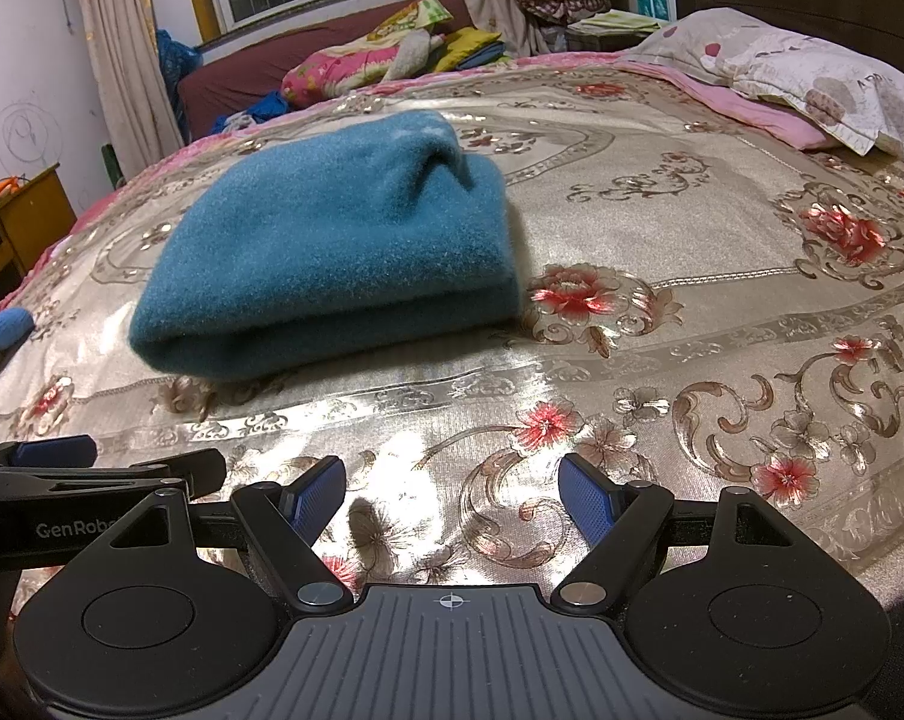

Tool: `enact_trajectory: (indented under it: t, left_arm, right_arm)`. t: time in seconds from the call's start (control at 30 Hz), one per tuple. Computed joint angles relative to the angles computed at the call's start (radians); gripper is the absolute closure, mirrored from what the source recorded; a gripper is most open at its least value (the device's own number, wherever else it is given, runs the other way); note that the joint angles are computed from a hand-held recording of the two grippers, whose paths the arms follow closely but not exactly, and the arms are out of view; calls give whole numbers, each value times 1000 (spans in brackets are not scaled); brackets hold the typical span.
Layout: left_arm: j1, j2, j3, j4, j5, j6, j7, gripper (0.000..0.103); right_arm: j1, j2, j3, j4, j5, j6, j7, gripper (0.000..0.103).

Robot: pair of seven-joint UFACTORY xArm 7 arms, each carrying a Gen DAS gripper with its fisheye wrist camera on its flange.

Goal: Fold small clothes

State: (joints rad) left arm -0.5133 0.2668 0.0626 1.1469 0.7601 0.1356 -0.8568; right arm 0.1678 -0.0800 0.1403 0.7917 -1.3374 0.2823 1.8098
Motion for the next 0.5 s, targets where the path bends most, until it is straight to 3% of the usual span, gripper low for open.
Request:
enact_trajectory:
  t: [0.5]
  left_arm:
    - [0, 1, 1, 0, -7, -1, 7, 1]
  right_arm:
    - [0, 0, -1, 0, -2, -1, 2, 23]
